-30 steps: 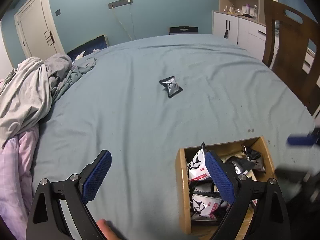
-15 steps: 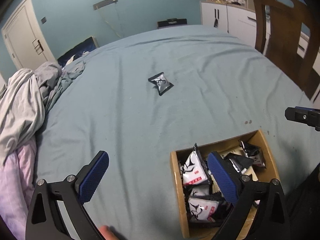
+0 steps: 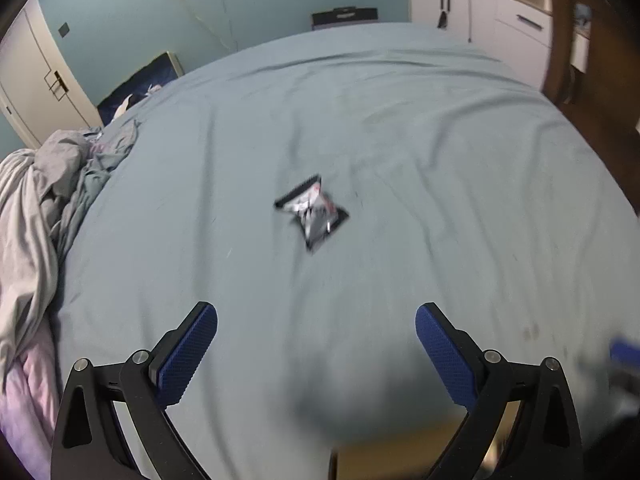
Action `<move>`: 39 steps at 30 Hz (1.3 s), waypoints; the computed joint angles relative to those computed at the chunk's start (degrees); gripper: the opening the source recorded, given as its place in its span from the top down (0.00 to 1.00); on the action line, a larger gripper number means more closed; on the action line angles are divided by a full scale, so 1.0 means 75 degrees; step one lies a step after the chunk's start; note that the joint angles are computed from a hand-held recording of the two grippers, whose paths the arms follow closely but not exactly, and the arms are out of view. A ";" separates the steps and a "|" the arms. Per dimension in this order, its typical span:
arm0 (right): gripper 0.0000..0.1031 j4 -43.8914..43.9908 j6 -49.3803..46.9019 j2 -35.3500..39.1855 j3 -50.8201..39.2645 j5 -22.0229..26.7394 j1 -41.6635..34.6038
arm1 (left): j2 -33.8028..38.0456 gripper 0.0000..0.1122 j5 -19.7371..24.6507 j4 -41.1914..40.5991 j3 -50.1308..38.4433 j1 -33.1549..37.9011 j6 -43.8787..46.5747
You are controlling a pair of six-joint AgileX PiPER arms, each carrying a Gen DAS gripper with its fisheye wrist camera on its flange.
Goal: Organize snacks
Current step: 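Grasp the last white deer-logo packet on the sheet with the left gripper, then carry the white packet over the box and open the left gripper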
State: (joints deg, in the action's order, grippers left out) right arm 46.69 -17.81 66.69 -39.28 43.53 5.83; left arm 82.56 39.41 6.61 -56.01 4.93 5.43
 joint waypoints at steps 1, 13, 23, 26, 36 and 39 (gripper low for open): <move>0.28 0.0041 -0.0097 0.0083 -0.0020 0.0058 -0.0047 | 0.0601 0.10 -0.0063 0.0233 -0.0416 -0.0148 -0.0386; 0.28 0.0343 -0.0967 0.0902 -0.0277 0.0296 -0.0099 | 0.4760 0.10 0.0952 0.0216 -0.4176 -0.0099 -0.1637; 0.28 -0.0045 -0.0560 0.0860 -0.0289 -0.0204 0.0213 | 0.4343 0.60 0.0980 -0.0802 -0.3986 0.0491 -0.1031; 0.28 -0.0388 -0.0034 0.0733 -0.0262 -0.0499 0.0556 | 0.3390 0.60 0.0716 -0.0651 -0.3085 0.0480 -0.0794; 0.28 -0.2003 0.2060 -0.0272 -0.0168 -0.0811 0.1396 | -0.1245 0.60 0.1588 -0.1570 -0.0093 0.1199 0.1945; 0.28 -0.2639 0.2850 -0.0574 -0.0121 -0.0866 0.1731 | -0.2459 0.60 0.2219 -0.1958 0.0566 0.1574 0.2905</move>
